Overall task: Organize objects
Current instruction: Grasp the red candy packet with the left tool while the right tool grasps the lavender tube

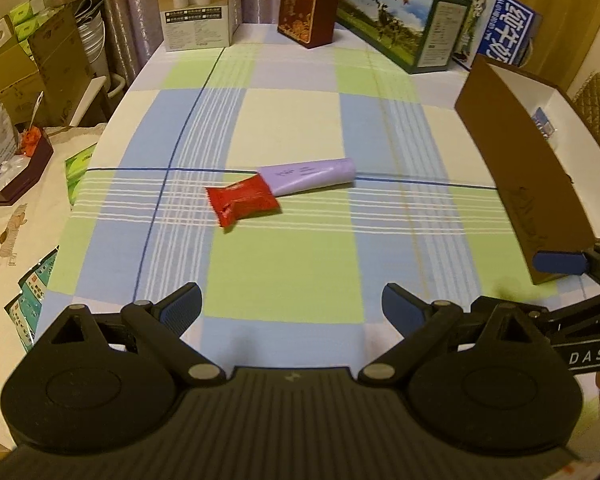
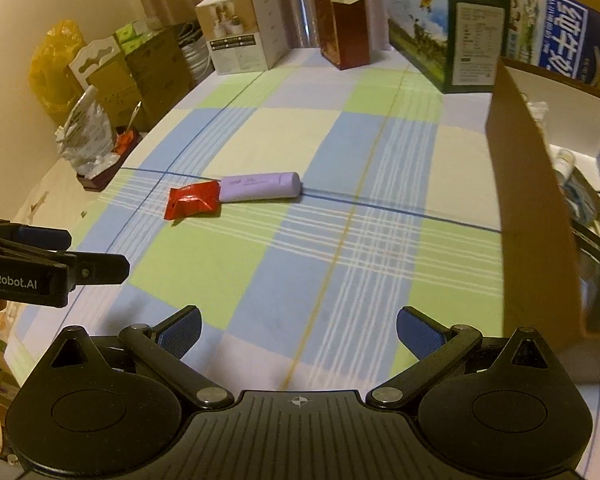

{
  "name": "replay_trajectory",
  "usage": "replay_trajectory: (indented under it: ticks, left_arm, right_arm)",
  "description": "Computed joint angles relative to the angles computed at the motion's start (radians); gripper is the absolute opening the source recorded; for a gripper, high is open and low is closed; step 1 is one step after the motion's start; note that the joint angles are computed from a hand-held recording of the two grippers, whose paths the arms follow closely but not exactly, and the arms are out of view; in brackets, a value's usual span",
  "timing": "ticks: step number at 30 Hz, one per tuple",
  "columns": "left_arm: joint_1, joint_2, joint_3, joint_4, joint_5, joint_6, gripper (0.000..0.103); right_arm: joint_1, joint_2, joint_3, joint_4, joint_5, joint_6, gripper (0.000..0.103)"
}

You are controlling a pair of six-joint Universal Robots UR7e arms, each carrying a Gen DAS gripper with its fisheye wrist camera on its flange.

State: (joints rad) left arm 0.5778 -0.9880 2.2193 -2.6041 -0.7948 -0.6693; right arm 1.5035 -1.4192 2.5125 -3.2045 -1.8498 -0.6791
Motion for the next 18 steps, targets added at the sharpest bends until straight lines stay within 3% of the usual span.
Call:
replay_trajectory:
  ticks: [7,18]
  left_arm:
    - [0.073,0.023,-0.013,-0.097,0.000,0.133,0.095]
    - [0.192,0.115,-0.061,-0.321,-0.008,0.503,0.093]
  right_arm:
    - [0.015,0.136,-0.065,-0.058,-0.016,-0.006,0.101]
    - [0.021,0.299,-0.175,-0.110,-0.016,-0.058,0.101]
